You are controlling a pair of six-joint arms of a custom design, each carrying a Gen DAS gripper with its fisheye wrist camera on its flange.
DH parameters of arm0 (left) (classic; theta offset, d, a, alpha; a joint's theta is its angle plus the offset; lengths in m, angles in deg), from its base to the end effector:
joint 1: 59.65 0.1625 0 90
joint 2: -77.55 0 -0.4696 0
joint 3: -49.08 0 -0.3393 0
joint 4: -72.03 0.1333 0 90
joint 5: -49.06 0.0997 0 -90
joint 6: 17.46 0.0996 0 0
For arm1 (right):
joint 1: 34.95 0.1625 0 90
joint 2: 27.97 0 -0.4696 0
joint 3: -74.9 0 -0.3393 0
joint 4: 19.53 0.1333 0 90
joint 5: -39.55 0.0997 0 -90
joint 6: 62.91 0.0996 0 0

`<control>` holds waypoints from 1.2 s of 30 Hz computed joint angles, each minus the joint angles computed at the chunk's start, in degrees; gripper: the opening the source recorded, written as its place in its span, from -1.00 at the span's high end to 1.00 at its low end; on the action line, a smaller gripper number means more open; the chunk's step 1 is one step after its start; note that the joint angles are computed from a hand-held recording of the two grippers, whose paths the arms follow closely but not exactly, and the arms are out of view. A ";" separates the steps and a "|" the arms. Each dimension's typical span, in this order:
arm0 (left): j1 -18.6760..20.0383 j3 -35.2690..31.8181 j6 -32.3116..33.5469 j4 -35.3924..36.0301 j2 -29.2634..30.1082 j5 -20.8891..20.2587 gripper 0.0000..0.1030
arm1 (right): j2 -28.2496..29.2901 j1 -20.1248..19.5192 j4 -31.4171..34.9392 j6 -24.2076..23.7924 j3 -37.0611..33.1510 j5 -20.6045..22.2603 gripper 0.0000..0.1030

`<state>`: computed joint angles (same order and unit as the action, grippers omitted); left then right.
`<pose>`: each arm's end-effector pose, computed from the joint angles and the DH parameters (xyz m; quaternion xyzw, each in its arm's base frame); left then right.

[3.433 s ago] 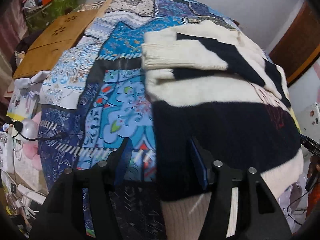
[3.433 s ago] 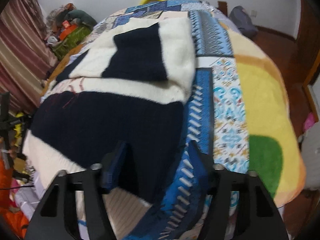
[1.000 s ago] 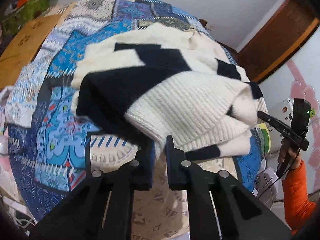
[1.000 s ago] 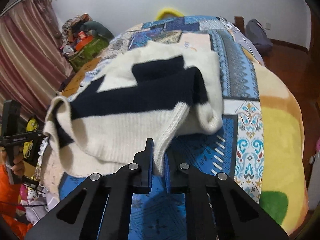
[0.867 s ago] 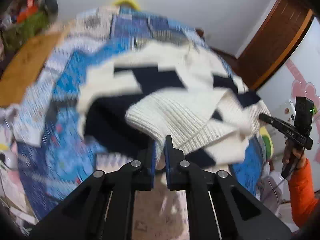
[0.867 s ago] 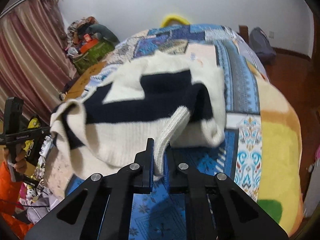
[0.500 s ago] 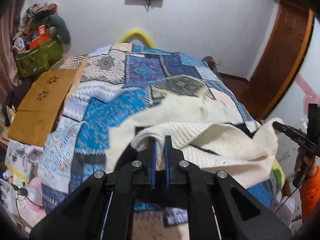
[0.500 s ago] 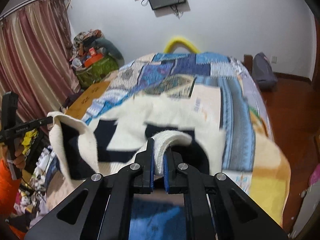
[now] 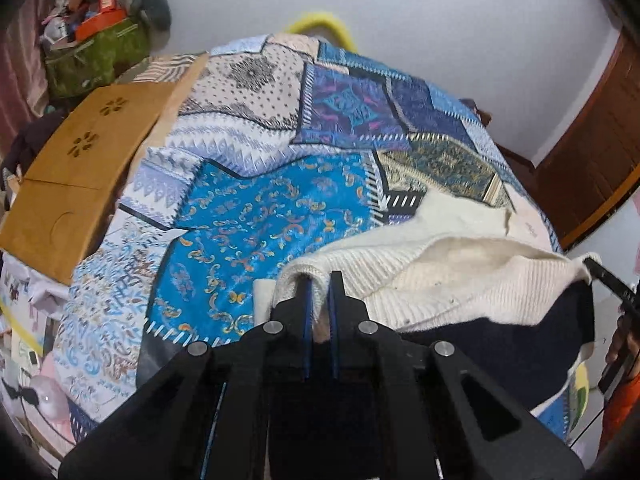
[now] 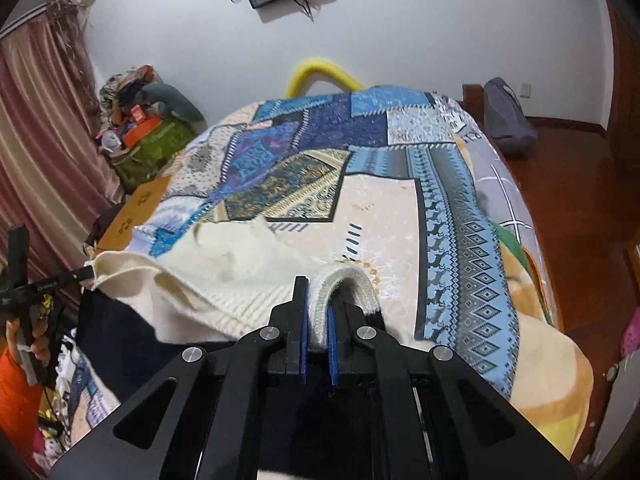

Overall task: Fold small clothes
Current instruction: 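Fold the sweater in half with both grippers and release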

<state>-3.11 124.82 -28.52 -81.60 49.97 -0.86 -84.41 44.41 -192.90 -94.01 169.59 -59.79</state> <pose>-0.2538 -0.7421 0.0803 0.1356 0.9221 -0.2456 0.2664 -0.0079 -0.6762 0.3451 0.1327 -0.9113 0.3305 0.2065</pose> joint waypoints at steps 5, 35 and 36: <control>0.59 -3.41 0.75 4.06 1.49 -0.98 0.76 | 0.65 -0.48 0.81 -0.18 -1.29 0.02 0.86; 0.04 -3.37 3.25 3.10 4.69 11.21 0.86 | 1.87 -1.18 -2.88 -4.87 -0.15 -5.76 0.83; 0.12 -2.59 3.16 1.69 4.26 11.35 0.87 | 1.73 -1.24 -4.65 -5.13 0.40 -5.32 0.84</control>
<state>-2.99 122.22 -25.35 -79.91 54.24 10.49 -82.68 43.17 -197.55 -99.14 169.99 -65.10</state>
